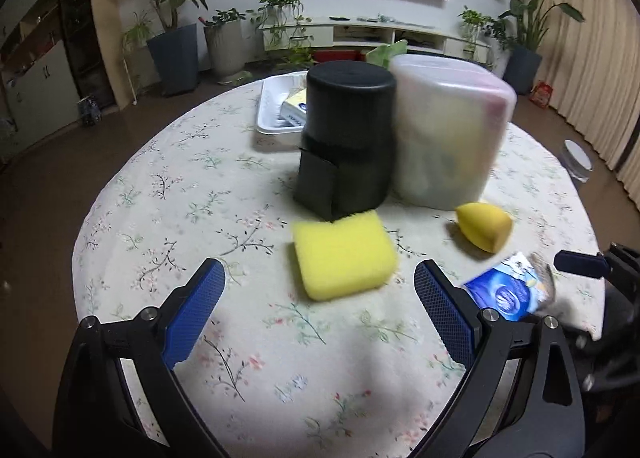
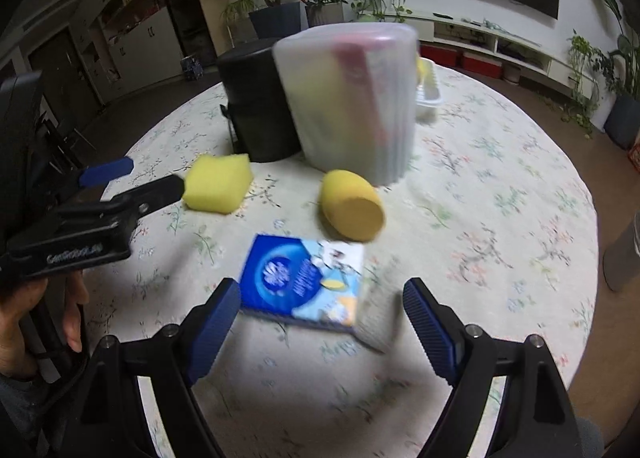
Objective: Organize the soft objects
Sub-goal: 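Grasp a yellow sponge with the left tool while the right tool grasps the blue Vinda tissue pack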
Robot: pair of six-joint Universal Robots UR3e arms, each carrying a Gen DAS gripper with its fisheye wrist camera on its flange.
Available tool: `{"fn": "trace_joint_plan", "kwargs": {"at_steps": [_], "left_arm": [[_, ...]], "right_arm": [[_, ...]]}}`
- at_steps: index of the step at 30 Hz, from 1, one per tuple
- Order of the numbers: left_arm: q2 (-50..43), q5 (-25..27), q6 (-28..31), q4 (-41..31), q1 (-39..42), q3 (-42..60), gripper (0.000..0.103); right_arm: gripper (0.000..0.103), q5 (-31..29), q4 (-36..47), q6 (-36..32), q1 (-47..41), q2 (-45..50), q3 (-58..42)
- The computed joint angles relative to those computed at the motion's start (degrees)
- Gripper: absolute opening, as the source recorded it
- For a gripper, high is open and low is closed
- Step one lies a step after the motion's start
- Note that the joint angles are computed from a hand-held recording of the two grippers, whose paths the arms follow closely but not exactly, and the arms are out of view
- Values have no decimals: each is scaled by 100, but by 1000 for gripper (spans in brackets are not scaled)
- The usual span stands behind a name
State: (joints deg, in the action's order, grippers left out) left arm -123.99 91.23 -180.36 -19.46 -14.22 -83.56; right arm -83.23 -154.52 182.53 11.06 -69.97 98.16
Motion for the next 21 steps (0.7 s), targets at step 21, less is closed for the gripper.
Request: {"fn": "trace_joint_plan", "kwargs": {"at_steps": [21], "left_arm": [[-1405,329,-265,-1659,-194,2172,103]], "right_arm": [[88,-1637,781,23,916,1227,-1619]]}}
